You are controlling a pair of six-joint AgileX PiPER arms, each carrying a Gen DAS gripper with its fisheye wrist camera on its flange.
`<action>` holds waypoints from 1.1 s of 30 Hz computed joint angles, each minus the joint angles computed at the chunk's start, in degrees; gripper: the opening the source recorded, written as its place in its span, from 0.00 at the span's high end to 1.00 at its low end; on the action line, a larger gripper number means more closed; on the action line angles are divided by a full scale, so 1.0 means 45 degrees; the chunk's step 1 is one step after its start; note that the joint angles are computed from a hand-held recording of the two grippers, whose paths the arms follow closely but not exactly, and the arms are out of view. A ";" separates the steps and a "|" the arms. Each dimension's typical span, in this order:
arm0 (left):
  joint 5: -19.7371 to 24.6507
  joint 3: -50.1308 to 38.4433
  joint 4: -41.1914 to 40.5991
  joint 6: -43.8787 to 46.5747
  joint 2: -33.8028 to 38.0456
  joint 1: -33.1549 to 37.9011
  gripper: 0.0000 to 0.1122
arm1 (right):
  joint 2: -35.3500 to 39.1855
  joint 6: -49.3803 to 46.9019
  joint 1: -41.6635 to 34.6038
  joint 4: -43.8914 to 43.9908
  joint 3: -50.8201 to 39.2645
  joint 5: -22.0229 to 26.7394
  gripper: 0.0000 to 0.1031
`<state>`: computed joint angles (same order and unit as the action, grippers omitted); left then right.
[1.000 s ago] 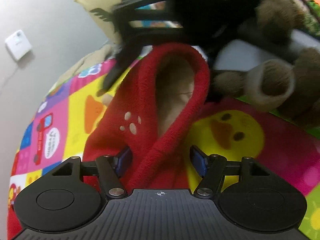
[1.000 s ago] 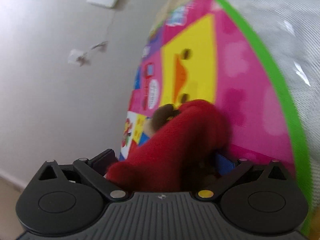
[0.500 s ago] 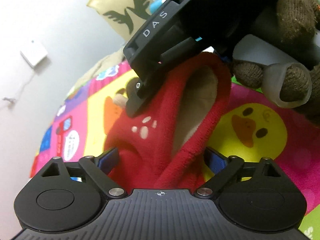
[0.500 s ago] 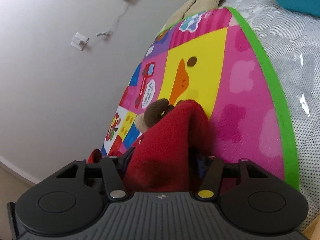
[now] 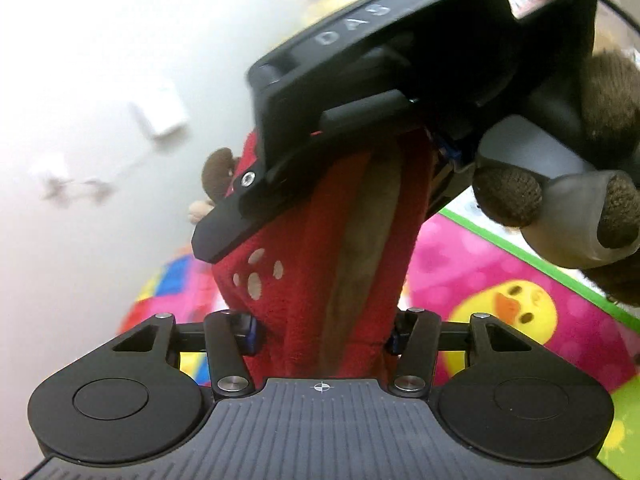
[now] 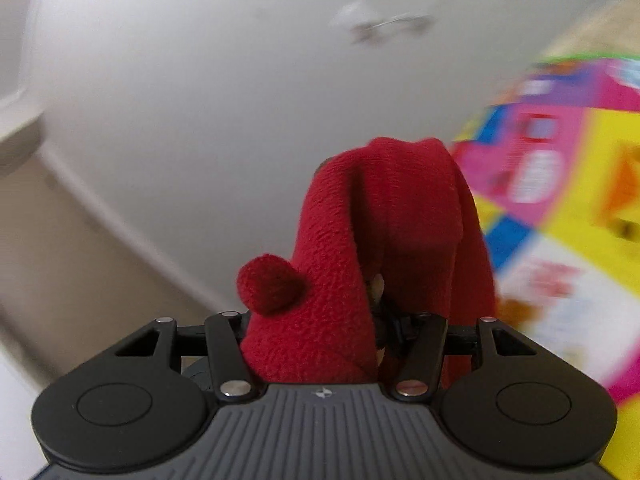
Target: Fold clothes
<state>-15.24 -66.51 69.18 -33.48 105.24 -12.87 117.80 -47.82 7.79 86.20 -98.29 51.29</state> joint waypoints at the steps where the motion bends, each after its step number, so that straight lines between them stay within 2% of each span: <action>1: -0.0358 0.0726 -0.0612 0.0348 -0.0598 0.0589 0.48 | 0.0370 0.0470 0.0545 -0.0480 -0.1012 0.0161 0.44; 3: -0.1108 0.1940 -0.0812 0.0050 -0.1702 0.1903 0.43 | 0.1437 0.1647 0.1662 -0.1540 -0.3394 0.0493 0.29; 4: -0.1871 0.2644 -0.0262 -0.0834 -0.2157 0.2832 0.39 | 0.1953 0.2360 0.2111 -0.2056 -0.4516 0.0571 0.16; 5: -0.2670 0.3247 0.0359 -0.1736 -0.2545 0.3835 0.27 | 0.2234 0.2563 0.2365 -0.2075 -0.5200 0.0565 0.07; 6: -0.3522 0.3926 0.0742 -0.2128 -0.2874 0.4821 0.14 | 0.2508 0.2550 0.2613 -0.1923 -0.5785 0.0512 0.07; 8: -0.4881 0.5087 0.1098 -0.2313 -0.3340 0.6693 0.15 | 0.2792 0.2234 0.2928 -0.1442 -0.6454 0.0256 0.03; 10: -0.6062 0.5448 0.2280 -0.3543 -0.3302 0.8482 0.15 | 0.2307 0.2074 0.3061 -0.2091 -0.5721 -0.0923 0.00; 12: -0.7243 0.4938 0.3699 -0.5501 -0.2683 0.9851 0.14 | 0.1858 0.2099 0.3222 -0.2866 -0.5066 -0.2151 0.00; 15: -0.8766 0.3120 0.4695 -0.8587 -0.0765 1.0951 0.14 | 0.0899 0.3151 0.3312 -0.5225 -0.2845 -0.3920 0.00; 16: -0.8756 0.2692 0.4529 -0.9295 -0.0208 1.0883 0.14 | 0.0653 0.3269 0.3211 -0.5573 -0.2049 -0.4253 0.01; 18: -0.8735 0.1755 0.4267 -1.0828 0.0881 1.0754 0.14 | 0.0309 0.3250 0.2997 -0.5762 -0.0517 -0.4728 0.09; 19: -0.8232 0.1482 0.4036 -1.1189 0.1260 1.0555 0.14 | 0.0205 0.3137 0.2913 -0.5723 0.0226 -0.4969 0.12; 20: -0.8127 0.1210 0.4249 -1.1521 0.1576 1.0626 0.14 | 0.0143 0.2914 0.2819 -0.5564 0.0941 -0.5214 0.13; 21: -0.8026 0.0924 0.4477 -1.1875 0.1894 1.0690 0.14 | 0.0383 0.2657 0.2701 -0.4896 0.1223 -0.4978 0.14; 23: -0.8186 0.0071 0.5164 -1.2960 0.2628 1.0195 0.14 | 0.0958 0.2174 0.2416 -0.3640 0.1666 -0.4341 0.34; 25: -0.8319 -0.0860 0.5982 -1.3992 0.3059 0.9759 0.22 | 0.1602 0.3082 0.2363 -0.3674 0.0691 -0.3575 0.36; 26: -0.8285 -0.1283 0.6276 -1.4318 0.3233 0.9517 0.22 | 0.1929 0.3391 0.2323 -0.3567 0.0222 -0.3182 0.36; 29: -0.9706 -0.1433 0.6481 -1.3762 0.2932 0.9858 0.36 | 0.1573 0.1924 0.2405 -0.3283 -0.0649 -0.2931 0.36; 30: -1.0476 -0.1450 0.6469 -1.3680 0.2883 1.0142 0.36 | 0.1454 0.1602 0.2517 -0.3564 -0.0853 -0.3135 0.36; 31: -1.0782 -0.1286 0.6431 -1.3401 0.2702 1.0346 0.36 | 0.1365 0.1759 0.2705 -0.4332 -0.1215 -0.3450 0.36; 32: -1.0579 -0.0856 0.6405 -1.2994 0.2296 1.0451 0.36 | 0.1299 0.2276 0.3023 -0.5602 -0.1325 -0.4195 0.36; 33: -0.9867 -0.0388 0.6325 -1.2557 0.1957 1.0483 0.36 | 0.1195 0.2814 0.3368 -0.6876 -0.1271 -0.5084 0.36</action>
